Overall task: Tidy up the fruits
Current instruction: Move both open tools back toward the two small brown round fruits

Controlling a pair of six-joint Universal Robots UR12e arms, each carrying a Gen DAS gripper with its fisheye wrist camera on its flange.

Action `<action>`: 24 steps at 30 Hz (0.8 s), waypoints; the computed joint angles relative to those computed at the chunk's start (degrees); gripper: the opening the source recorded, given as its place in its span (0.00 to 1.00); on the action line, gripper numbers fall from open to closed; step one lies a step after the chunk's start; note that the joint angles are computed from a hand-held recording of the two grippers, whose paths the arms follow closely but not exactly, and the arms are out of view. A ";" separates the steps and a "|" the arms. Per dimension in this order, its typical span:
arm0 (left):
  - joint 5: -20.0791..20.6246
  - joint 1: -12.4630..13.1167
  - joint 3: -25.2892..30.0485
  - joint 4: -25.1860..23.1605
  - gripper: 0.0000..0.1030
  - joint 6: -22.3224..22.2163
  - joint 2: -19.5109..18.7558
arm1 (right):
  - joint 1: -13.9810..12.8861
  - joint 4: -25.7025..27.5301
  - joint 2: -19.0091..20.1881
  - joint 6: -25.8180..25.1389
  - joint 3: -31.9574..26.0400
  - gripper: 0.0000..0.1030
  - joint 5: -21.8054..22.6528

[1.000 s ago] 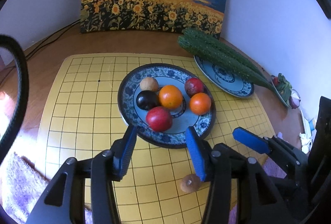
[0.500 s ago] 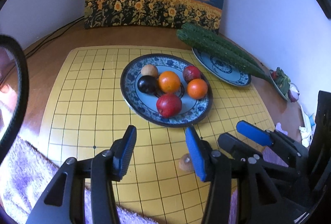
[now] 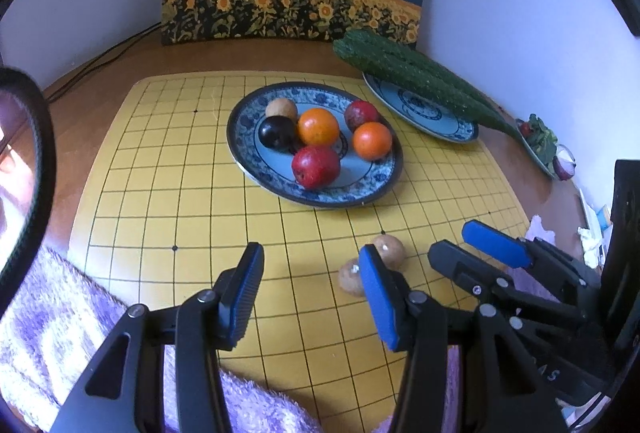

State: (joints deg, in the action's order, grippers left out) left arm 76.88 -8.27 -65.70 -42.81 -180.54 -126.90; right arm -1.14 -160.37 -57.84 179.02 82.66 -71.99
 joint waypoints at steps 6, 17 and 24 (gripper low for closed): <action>-0.68 -0.27 -0.43 -0.19 0.51 1.19 0.18 | -0.19 0.12 -0.18 0.06 0.58 0.48 0.18; -1.67 -0.63 -1.06 -0.22 0.51 3.35 0.46 | -0.77 -0.73 -0.15 2.06 0.93 0.48 0.24; -1.79 -0.96 -1.09 -0.42 0.51 4.38 0.28 | -0.88 -0.68 -0.11 2.56 0.94 0.48 -0.44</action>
